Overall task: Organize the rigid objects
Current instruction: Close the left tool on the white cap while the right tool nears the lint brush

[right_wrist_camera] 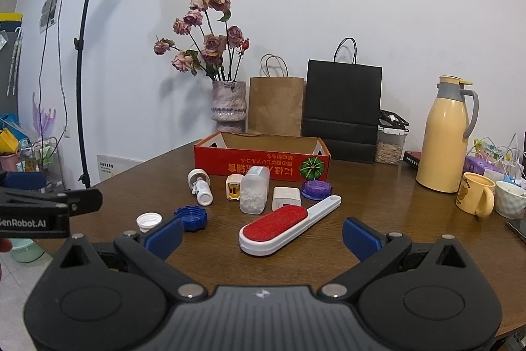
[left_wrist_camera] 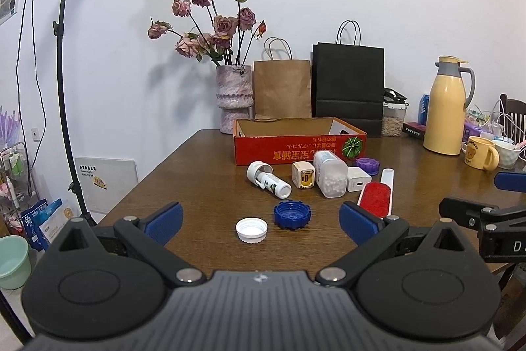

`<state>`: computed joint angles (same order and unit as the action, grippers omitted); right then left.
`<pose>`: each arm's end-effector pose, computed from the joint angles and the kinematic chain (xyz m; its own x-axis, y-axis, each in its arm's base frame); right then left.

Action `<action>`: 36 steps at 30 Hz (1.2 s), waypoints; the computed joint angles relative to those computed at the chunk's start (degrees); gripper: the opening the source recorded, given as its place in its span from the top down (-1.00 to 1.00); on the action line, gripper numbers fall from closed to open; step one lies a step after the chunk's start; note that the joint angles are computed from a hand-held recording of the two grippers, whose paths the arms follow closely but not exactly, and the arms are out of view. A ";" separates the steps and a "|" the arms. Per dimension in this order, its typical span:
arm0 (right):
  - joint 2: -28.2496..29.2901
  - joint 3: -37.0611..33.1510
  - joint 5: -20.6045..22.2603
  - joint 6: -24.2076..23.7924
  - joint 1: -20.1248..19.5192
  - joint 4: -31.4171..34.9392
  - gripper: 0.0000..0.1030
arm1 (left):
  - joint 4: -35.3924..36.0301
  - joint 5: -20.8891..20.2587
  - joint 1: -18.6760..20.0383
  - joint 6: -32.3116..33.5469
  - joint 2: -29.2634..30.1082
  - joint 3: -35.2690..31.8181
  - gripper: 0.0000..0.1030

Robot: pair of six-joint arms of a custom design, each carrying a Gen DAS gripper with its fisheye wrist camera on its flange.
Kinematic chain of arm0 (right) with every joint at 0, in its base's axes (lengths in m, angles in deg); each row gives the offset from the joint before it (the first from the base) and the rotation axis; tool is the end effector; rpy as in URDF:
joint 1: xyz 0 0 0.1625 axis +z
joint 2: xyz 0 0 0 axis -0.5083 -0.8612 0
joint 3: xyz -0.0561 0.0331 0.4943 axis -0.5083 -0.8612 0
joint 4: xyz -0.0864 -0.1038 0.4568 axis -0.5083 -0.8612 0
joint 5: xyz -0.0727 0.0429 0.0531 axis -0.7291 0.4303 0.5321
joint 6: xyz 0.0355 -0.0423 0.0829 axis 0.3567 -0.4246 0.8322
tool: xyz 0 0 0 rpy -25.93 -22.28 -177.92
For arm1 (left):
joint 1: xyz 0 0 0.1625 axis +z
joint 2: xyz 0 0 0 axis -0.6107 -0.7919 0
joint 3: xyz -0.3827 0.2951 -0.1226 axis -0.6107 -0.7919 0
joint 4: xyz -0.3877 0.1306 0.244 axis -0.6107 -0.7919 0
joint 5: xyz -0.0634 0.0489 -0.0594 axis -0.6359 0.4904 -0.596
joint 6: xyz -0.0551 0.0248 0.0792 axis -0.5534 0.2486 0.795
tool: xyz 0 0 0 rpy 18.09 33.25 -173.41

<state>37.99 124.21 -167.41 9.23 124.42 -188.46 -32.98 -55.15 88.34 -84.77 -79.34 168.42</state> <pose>0.1777 -0.6010 0.1033 -0.6090 -0.4636 0.6436 -0.7879 0.2598 -0.5584 -0.1448 -0.5279 0.1303 -0.6661 -0.2805 -0.6911 0.6254 0.2949 -0.7225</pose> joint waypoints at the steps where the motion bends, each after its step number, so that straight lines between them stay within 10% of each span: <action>1: 0.13 -0.30 -0.16 0.07 0.07 0.28 -1.00 | 0.22 -0.03 0.17 -0.03 0.06 -0.25 -1.00; 36: 8.68 -17.17 -10.10 1.39 2.16 15.39 -1.00 | 24.02 1.77 11.14 -11.49 7.62 -18.06 -1.00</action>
